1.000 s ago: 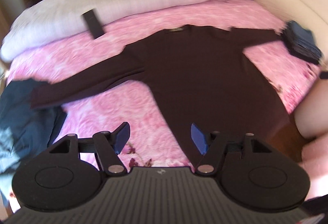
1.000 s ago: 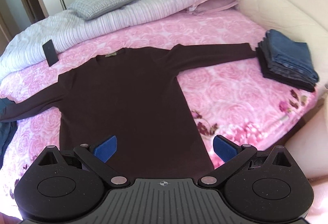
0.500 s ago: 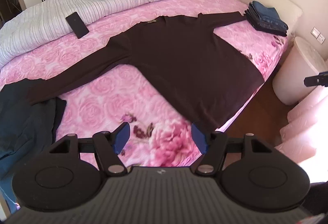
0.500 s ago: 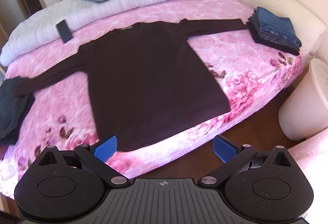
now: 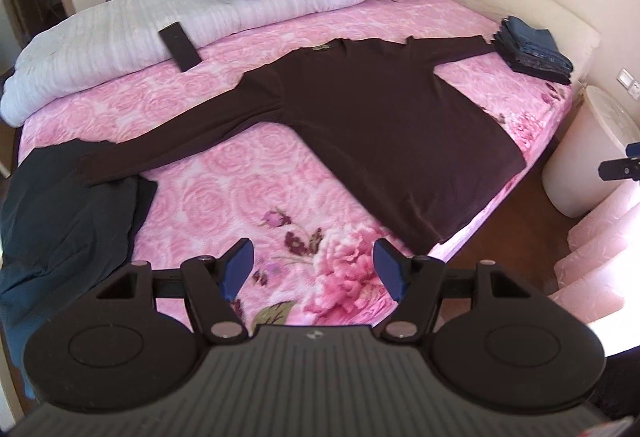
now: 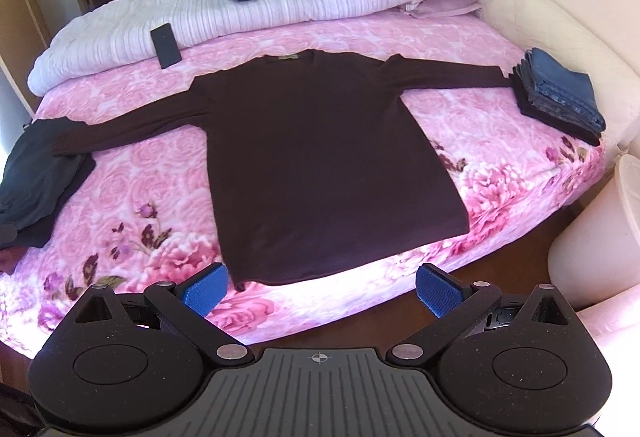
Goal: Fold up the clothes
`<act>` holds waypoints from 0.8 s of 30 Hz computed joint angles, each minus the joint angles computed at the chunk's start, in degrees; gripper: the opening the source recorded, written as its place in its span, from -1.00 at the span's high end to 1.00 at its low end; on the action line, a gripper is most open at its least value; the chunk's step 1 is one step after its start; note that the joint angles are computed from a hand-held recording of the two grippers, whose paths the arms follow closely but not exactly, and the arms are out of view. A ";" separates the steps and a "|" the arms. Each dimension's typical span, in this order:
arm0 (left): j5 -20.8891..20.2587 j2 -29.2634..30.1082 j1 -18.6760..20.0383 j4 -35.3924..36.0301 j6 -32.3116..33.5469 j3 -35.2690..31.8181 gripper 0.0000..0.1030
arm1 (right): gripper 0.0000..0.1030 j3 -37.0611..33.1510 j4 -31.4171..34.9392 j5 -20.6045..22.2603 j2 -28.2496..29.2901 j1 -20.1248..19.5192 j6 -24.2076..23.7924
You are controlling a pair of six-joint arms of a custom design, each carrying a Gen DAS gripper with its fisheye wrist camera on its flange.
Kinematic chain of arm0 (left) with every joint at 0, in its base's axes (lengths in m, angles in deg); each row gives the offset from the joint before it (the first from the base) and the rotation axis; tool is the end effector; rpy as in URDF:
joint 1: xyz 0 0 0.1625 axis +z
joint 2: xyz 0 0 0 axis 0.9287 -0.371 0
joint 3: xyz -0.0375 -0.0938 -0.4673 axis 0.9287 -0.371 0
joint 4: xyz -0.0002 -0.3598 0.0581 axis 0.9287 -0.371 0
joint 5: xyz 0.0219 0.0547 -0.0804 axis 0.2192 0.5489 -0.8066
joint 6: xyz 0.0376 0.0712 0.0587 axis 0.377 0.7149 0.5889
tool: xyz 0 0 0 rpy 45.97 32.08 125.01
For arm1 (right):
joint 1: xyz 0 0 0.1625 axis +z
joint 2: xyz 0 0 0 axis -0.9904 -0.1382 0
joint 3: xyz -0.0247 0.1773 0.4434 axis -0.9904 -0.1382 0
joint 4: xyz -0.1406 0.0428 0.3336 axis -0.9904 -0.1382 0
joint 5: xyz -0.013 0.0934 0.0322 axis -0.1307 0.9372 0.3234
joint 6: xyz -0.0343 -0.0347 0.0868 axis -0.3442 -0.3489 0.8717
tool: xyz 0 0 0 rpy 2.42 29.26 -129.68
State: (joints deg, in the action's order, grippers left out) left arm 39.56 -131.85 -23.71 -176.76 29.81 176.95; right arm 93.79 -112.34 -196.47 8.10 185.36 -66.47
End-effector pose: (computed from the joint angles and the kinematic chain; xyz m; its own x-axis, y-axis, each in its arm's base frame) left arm -0.3309 -0.6101 0.2924 -0.7114 0.2686 -0.6495 0.5460 0.7931 -0.2700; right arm 0.2242 -0.6437 0.4287 -0.6983 -0.1860 0.6912 -0.4808 0.8372 -0.2606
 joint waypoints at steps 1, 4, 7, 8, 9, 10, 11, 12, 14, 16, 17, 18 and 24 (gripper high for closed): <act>0.50 -0.17 0.13 0.88 -0.99 -0.14 -0.20 | -0.99 -0.19 0.20 0.49 0.09 -0.05 -0.14; 2.75 -0.48 0.51 2.84 -3.40 -0.80 -0.20 | -0.99 -1.39 0.13 3.05 0.80 -0.61 -1.34; 7.05 -0.57 0.91 3.92 -6.35 -1.53 -0.20 | -0.99 -4.45 0.11 5.42 3.34 -1.24 -5.49; 8.58 -0.60 1.07 4.55 -7.67 -1.85 -0.20 | -0.99 -5.95 0.60 6.46 4.55 -1.34 -7.53; 9.99 -0.62 1.30 5.41 -9.13 -2.24 -0.20 | -0.99 -7.26 0.49 8.36 5.74 -1.52 -10.47; 11.40 -0.59 1.58 5.84 -9.97 -2.49 -0.20 | -0.99 -8.52 0.15 10.86 6.93 -1.75 -13.95; 12.88 -0.58 1.81 6.93 -10.95 -2.78 -0.20 | -0.99 -9.60 -0.25 13.05 8.13 -1.95 -17.51; 14.34 -0.53 2.03 9.42 -12.06 -3.53 -0.20 | -0.99 -10.78 -0.16 14.19 9.60 -1.89 -21.06; 17.25 -0.50 2.44 14.12 -13.71 -4.90 -0.20 | -0.99 -13.39 0.96 15.83 12.68 -1.43 -27.70; 19.37 -0.88 3.16 16.65 -13.17 -5.86 -0.20 | -0.99 -15.22 1.93 19.08 15.07 -0.84 -33.49; 20.23 -1.02 3.65 17.99 -12.87 -6.54 -0.20 | -0.99 -15.68 1.59 20.63 16.13 -0.48 -36.13; 21.04 -1.14 4.33 17.71 -11.24 -6.94 -0.20 | -0.99 -15.98 0.88 21.91 17.19 -0.10 -38.60; 23.96 0.78 10.38 4.24 10.94 -10.75 -0.21 | -0.88 -19.39 -4.18 25.37 25.61 2.66 -46.70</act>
State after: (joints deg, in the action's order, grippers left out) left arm 63.52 -131.07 -13.33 -172.52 40.75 166.20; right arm 74.41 -116.52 -171.10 33.70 188.03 -113.16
